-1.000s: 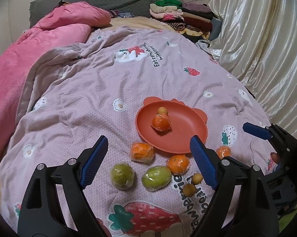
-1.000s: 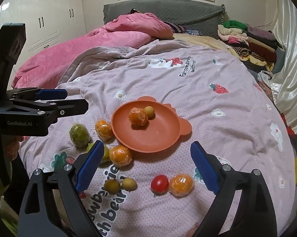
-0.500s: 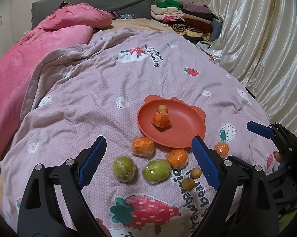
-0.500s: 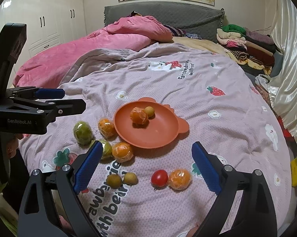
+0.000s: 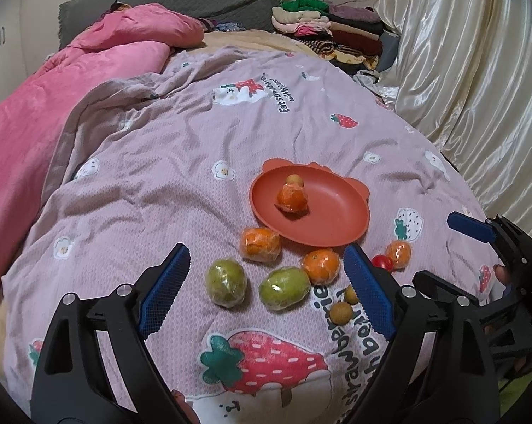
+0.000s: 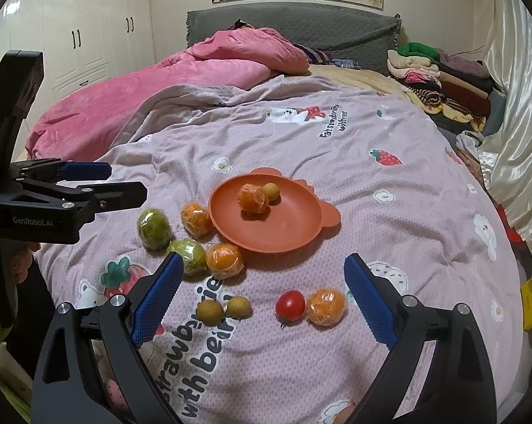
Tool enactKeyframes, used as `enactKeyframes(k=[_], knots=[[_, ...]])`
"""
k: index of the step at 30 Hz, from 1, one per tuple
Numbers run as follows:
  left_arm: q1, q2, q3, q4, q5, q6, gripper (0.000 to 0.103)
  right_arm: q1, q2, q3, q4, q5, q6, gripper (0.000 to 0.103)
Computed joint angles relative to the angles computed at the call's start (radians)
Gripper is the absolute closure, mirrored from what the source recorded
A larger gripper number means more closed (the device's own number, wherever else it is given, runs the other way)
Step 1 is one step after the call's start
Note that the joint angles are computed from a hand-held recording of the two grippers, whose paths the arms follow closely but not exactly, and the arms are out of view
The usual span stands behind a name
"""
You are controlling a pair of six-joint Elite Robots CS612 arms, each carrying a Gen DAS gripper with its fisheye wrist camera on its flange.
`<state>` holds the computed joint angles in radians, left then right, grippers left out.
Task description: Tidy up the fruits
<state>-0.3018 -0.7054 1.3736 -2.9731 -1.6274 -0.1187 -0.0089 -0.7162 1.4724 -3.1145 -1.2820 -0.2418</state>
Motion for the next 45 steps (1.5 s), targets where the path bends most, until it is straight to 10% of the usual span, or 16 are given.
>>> enactKeyframes(k=[45], knots=[[0.030,0.039,0.013,0.077,-0.003,-0.030,0.029,0.013,0.028,0.022,0.136,0.075,0.003,0.015]])
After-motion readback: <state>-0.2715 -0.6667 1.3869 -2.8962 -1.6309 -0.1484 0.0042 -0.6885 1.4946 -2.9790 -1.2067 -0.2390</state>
